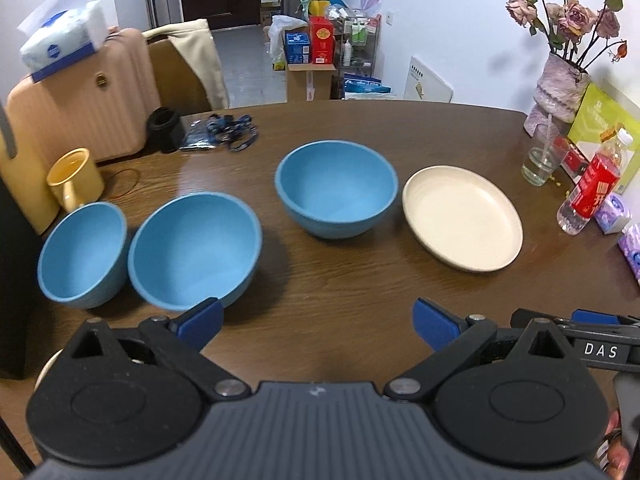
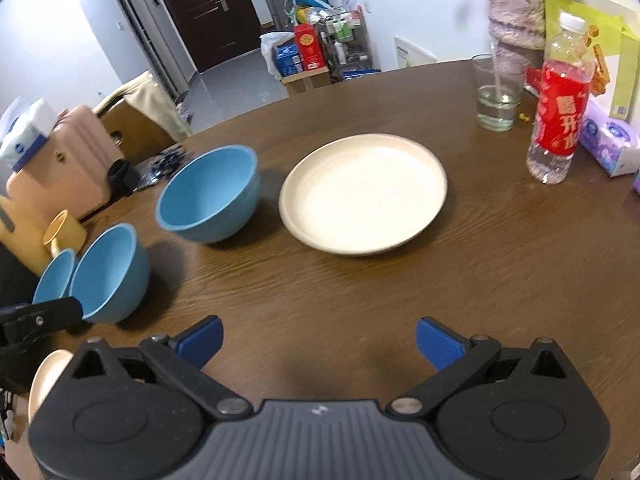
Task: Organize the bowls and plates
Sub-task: 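Move both tools across the table toward the cream plate by the water glass, then lower both open tools onto the rim of that cream plate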
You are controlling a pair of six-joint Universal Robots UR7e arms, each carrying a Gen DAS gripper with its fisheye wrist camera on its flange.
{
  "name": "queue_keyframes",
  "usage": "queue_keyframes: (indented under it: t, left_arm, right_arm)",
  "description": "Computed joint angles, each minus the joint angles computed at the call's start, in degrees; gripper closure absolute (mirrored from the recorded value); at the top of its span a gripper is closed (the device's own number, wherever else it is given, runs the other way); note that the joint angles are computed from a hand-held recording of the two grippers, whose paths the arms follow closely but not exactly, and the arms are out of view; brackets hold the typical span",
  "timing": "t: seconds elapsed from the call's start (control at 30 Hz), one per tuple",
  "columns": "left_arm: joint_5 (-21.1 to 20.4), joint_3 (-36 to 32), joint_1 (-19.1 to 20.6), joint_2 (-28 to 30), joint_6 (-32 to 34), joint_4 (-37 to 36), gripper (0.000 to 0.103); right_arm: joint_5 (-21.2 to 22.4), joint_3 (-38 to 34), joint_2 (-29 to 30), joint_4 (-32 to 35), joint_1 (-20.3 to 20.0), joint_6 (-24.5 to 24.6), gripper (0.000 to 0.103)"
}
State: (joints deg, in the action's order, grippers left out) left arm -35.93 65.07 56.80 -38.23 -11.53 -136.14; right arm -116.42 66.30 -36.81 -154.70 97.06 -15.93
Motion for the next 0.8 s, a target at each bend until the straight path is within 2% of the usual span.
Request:
queue_keyframes:
  t: [0.37,0.63,0.8]
  left_arm:
    - [-0.3,-15.3,-0.1,10.7,-2.4,5.9,0.000]
    - [0.3,-26.8,0.1,17.8,-6.4,13.1,0.000]
    - [0.8,-36.3,0.4,23.2,-8.7,19.4,0.000]
  right_arm:
    - [0.3,-14.3,4.4,9.4,-2.8,-3.9,0.000]
    - [0.9,-27.2,9.8,18.3,-4.4,-6.5,0.000]
    - [1.4,-35.2,13.4,23.4,-5.3,-7.2,0.000]
